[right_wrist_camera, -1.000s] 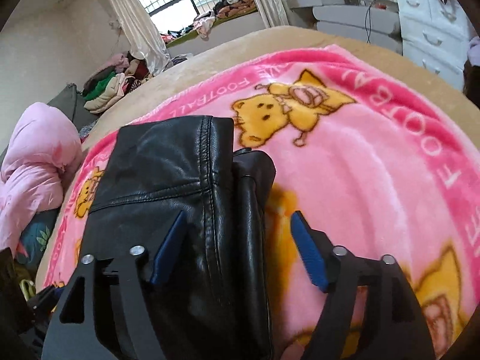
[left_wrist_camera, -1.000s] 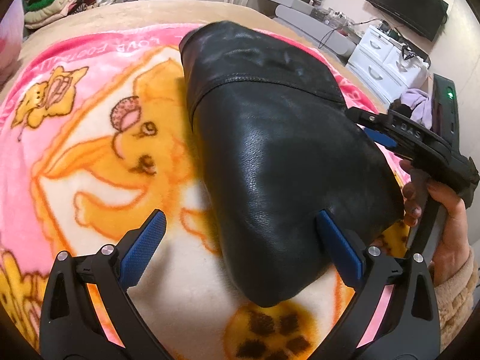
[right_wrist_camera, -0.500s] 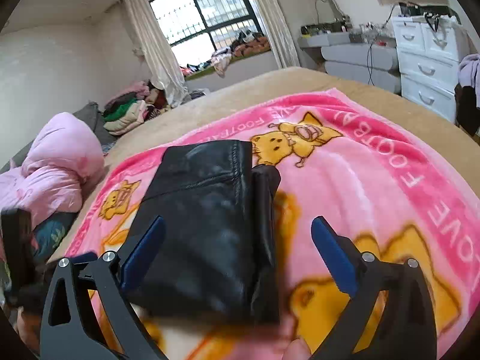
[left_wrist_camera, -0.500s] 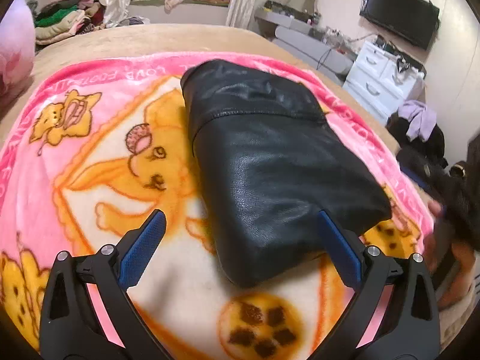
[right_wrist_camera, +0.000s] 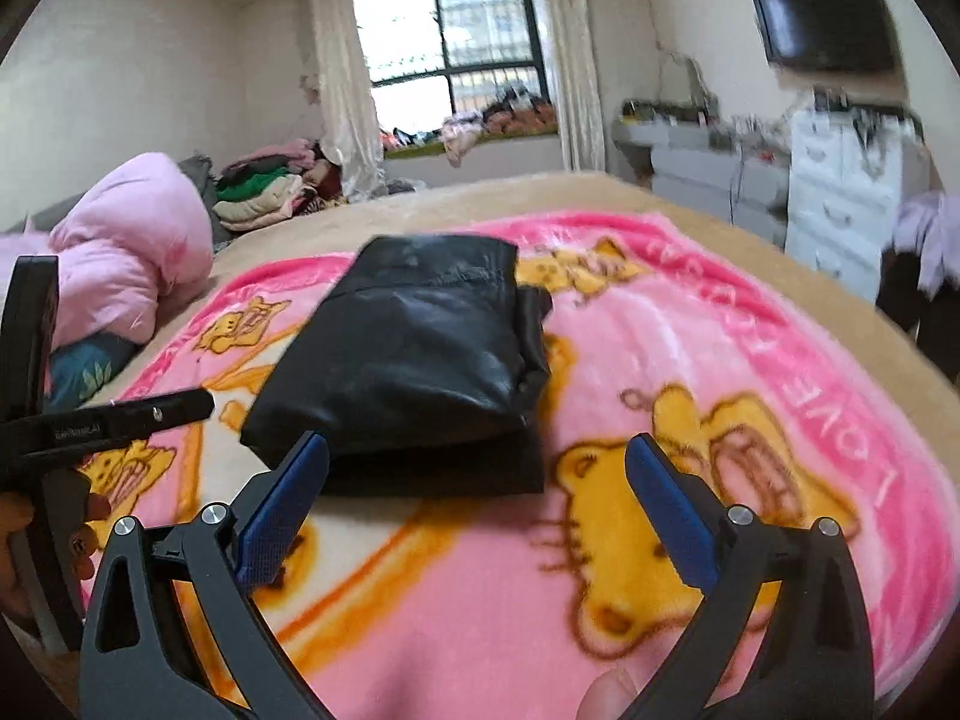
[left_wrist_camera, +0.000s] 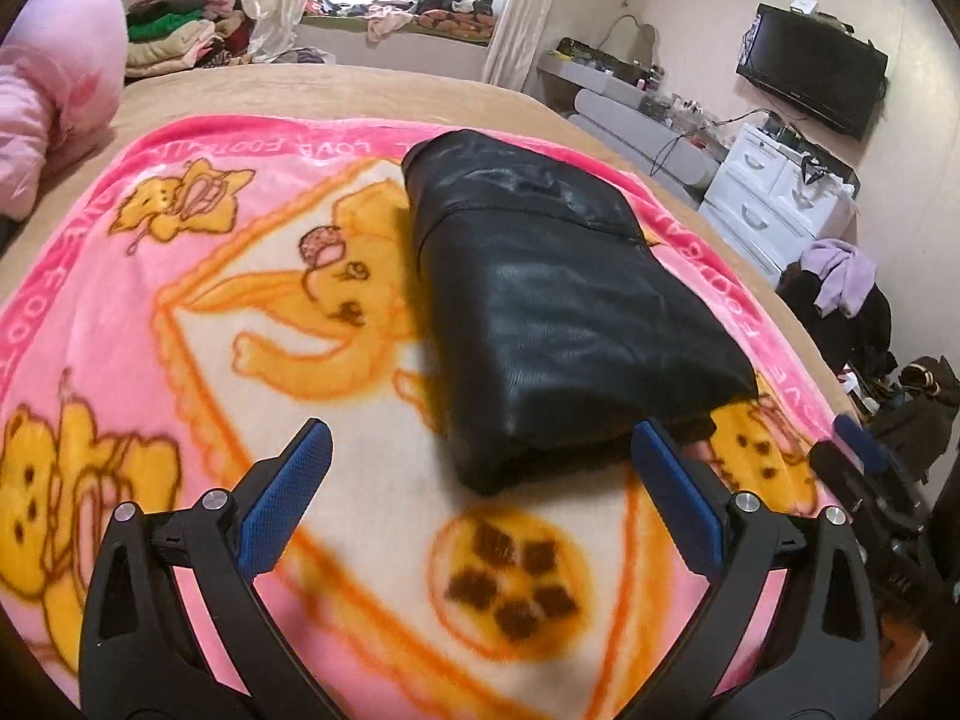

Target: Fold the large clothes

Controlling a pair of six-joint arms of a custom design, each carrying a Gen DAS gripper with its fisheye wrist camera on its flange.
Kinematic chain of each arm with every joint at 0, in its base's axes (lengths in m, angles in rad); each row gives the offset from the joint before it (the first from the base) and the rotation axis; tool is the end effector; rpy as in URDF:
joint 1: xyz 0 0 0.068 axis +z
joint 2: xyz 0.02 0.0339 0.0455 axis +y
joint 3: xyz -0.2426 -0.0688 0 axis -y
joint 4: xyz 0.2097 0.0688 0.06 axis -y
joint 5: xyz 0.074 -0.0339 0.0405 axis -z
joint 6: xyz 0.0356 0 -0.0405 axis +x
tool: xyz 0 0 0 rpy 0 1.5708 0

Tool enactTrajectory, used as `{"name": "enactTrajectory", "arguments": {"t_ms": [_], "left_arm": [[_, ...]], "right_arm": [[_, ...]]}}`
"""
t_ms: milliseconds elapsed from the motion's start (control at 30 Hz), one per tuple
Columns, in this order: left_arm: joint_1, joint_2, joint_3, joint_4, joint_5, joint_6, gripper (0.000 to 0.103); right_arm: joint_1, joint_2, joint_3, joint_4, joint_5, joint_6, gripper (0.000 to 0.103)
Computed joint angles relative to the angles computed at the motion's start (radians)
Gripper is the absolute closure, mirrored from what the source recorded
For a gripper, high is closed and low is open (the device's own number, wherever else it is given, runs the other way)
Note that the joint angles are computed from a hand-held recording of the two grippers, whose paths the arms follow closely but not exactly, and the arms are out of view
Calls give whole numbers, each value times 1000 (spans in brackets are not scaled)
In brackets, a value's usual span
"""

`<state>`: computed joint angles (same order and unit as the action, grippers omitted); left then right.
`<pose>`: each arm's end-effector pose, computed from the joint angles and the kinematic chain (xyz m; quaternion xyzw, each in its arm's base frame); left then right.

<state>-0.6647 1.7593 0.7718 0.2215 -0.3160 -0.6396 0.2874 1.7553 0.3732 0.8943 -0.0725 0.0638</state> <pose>0.2498 -0.1817 0.1351 -0.0502 0.9094 -0.1197 0.3952 0.2481 0.0760 0.1059 -0.1141 0.8489 0.1206 0.5017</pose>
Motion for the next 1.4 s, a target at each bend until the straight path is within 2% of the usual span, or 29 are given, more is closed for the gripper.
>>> {"name": "enactTrajectory", "arguments": {"t_ms": [133, 333, 1033, 1400], "left_arm": [[-34, -18, -52, 9, -49, -15, 9], [-56, 2, -35, -16, -73, 32, 9], [-74, 26, -4, -74, -55, 3, 9], [-82, 44, 20, -99, -81, -4, 9]], "right_arm": [[18, 5, 13, -74, 7, 11, 4], [44, 50, 58, -130, 46, -1, 4], [13, 59, 57, -124, 29, 1, 5], [12, 63, 58, -120, 23, 3, 4]]}}
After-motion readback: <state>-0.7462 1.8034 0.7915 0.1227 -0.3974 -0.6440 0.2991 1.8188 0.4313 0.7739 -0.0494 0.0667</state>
